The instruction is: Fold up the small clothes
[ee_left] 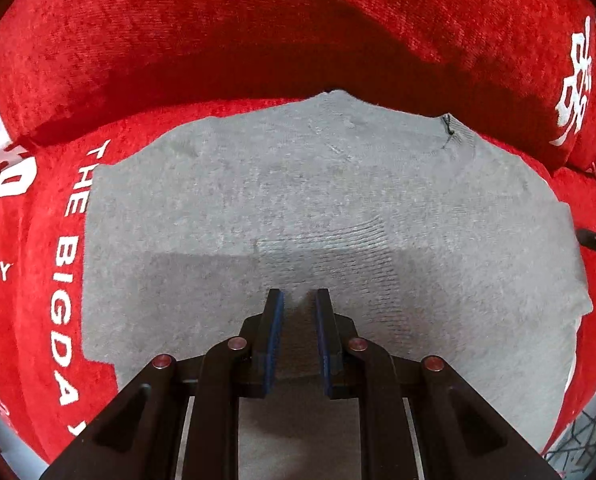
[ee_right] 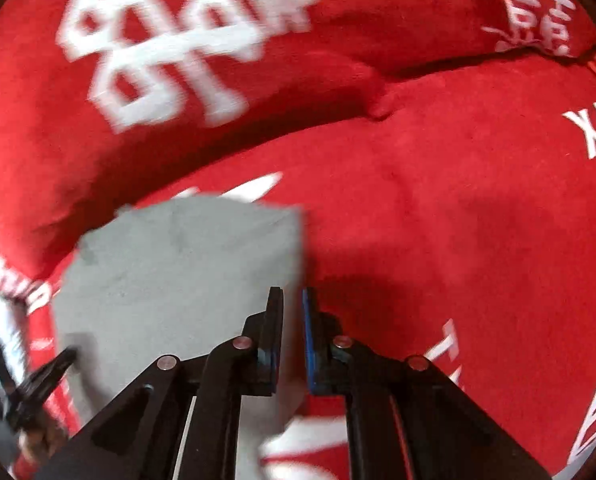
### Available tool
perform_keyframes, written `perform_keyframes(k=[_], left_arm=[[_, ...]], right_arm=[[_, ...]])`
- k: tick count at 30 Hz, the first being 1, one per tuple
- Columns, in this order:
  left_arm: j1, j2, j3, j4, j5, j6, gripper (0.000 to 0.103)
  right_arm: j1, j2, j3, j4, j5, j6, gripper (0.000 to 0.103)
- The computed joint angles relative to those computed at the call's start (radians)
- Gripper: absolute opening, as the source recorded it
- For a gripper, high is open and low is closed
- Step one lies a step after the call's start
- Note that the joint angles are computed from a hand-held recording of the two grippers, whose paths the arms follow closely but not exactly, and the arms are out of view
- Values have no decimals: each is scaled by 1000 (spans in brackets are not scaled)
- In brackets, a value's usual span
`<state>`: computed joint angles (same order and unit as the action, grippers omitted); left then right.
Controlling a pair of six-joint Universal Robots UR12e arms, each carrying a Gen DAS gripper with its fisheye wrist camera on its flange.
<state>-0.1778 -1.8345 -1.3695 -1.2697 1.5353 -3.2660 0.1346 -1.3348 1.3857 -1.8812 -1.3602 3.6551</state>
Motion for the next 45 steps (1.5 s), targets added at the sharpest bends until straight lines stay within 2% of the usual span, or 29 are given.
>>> perform_keyframes(k=[4, 6, 8, 10, 12, 20, 30, 45], left_arm=[[8, 10, -2, -4, -20, -5, 17], [7, 14, -4, -2, -23, 2, 17], [2, 12, -3, -19, -7, 15, 17], [5, 13, -12, -25, 7, 30, 17], [10, 22, -29, -7, 2, 35, 17], [40, 50, -54, -26, -31, 10, 17], [43, 80, -60, -70, -38, 22, 17], [41, 99, -49, -135, -13, -9, 17]], right_arm=[[31, -10, 3, 14, 68, -47, 9], [51, -13, 9, 52, 58, -66, 9], [66, -12, 14, 92, 15, -82, 9], [67, -31, 41, 55, 13, -67, 8], [62, -37, 45, 61, 23, -50, 8], [66, -42, 26, 131, 8, -20, 9], [106, -20, -10, 136, 24, 52, 12], [149, 24, -71, 147, 62, 68, 13]])
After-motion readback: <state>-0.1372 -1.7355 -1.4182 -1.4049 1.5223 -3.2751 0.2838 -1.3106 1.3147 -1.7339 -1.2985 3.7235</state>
